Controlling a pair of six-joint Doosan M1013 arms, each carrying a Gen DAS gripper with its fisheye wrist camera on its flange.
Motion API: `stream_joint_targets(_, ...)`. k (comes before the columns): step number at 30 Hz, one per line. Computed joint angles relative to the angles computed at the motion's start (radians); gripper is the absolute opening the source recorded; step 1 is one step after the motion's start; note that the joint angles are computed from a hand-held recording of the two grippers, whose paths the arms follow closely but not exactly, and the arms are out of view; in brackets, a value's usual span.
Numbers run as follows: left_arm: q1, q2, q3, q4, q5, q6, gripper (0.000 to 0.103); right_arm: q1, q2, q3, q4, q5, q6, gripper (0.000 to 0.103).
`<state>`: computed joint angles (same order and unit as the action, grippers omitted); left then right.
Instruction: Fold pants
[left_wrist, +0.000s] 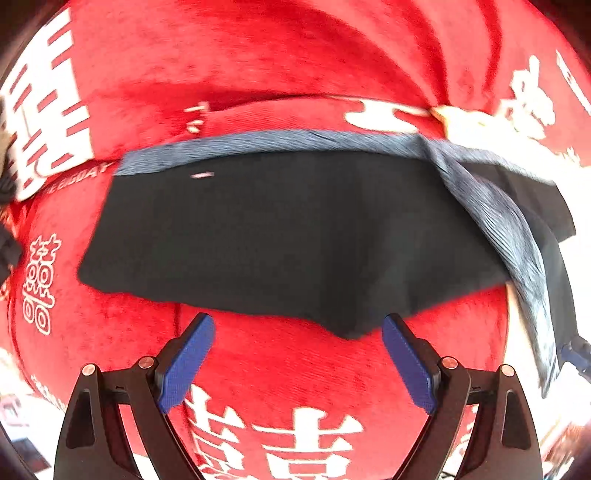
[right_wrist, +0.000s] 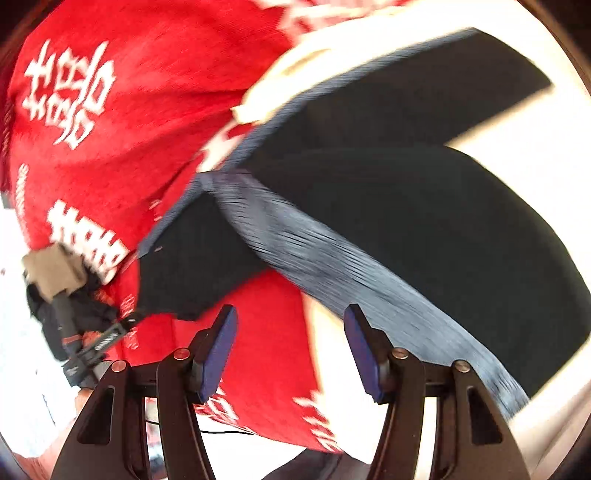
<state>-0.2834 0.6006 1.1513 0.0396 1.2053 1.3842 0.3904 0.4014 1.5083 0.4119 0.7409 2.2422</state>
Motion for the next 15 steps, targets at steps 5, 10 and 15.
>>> stream_joint_targets(5, -0.017, -0.014, 0.016, -0.075, -0.004, 0.093, 0.093, 0.013, -0.098, 0.164, -0.110, -0.076, 0.266, 0.064)
stream_joint_targets(10, -0.043, -0.016, 0.033, -0.096, -0.008, 0.174, 0.093, 0.031, -0.141, 0.250, -0.245, -0.113, 0.495, 0.064)
stream_joint_targets(15, -0.068, 0.007, 0.013, -0.147, 0.005, 0.156, 0.093, 0.026, -0.180, 0.322, -0.314, -0.095, 0.640, 0.064)
